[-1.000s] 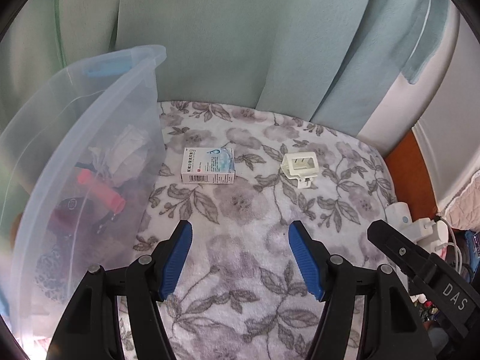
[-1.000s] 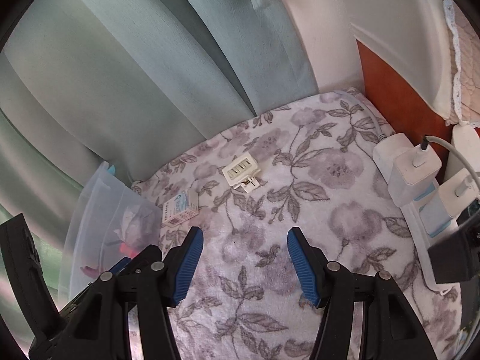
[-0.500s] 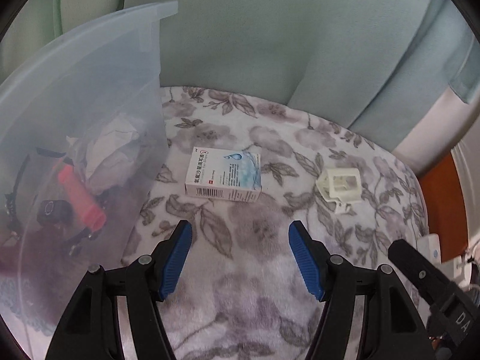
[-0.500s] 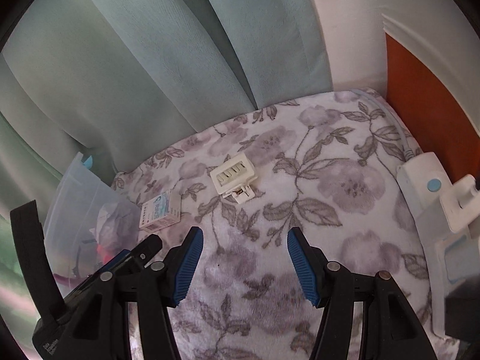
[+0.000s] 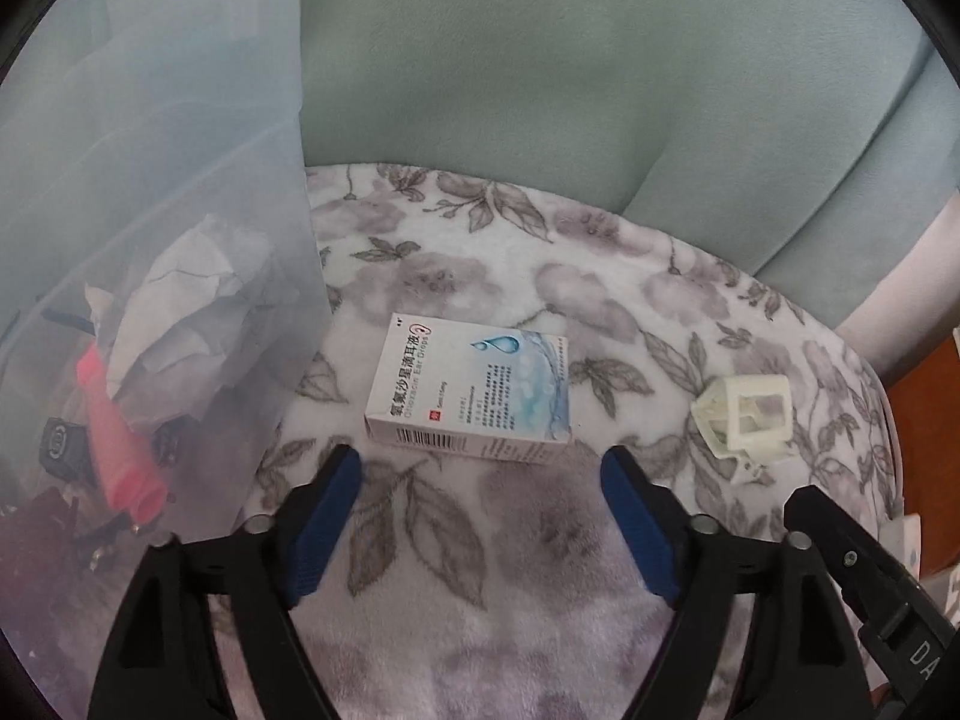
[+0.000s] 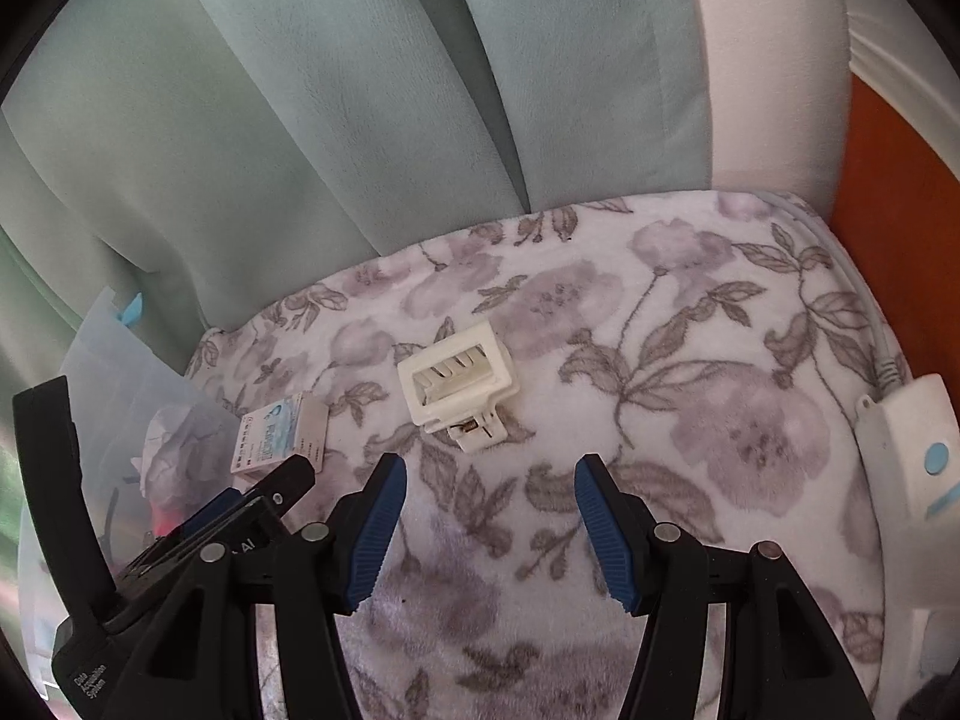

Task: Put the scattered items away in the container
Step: 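Close the left gripper on the white medicine box while the right gripper grasps the white plug adapter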

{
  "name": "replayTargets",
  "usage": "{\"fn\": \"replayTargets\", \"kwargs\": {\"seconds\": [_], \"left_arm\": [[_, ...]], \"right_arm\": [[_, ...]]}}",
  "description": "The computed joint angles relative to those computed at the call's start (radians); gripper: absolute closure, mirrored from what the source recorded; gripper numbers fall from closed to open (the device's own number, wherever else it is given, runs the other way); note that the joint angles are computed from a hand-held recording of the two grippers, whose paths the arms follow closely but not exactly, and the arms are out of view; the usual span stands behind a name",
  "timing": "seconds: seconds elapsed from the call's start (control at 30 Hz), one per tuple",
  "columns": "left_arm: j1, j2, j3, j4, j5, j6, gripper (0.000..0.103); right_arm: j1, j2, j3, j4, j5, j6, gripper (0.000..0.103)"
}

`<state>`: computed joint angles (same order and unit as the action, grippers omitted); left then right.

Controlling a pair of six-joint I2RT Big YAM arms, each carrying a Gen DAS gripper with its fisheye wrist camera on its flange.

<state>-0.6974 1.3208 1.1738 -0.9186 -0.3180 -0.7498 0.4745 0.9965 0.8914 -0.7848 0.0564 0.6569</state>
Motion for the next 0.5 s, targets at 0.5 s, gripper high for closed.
{"fn": "replayTargets", "kwargs": {"seconds": [0.5], "left_arm": [[0.043,0.046,0.0,0.062,0.014,0.026,0.02]], "right_arm": [[-0.009,0.107,0.029,0.076,-0.02,-0.085,0.036]]}}
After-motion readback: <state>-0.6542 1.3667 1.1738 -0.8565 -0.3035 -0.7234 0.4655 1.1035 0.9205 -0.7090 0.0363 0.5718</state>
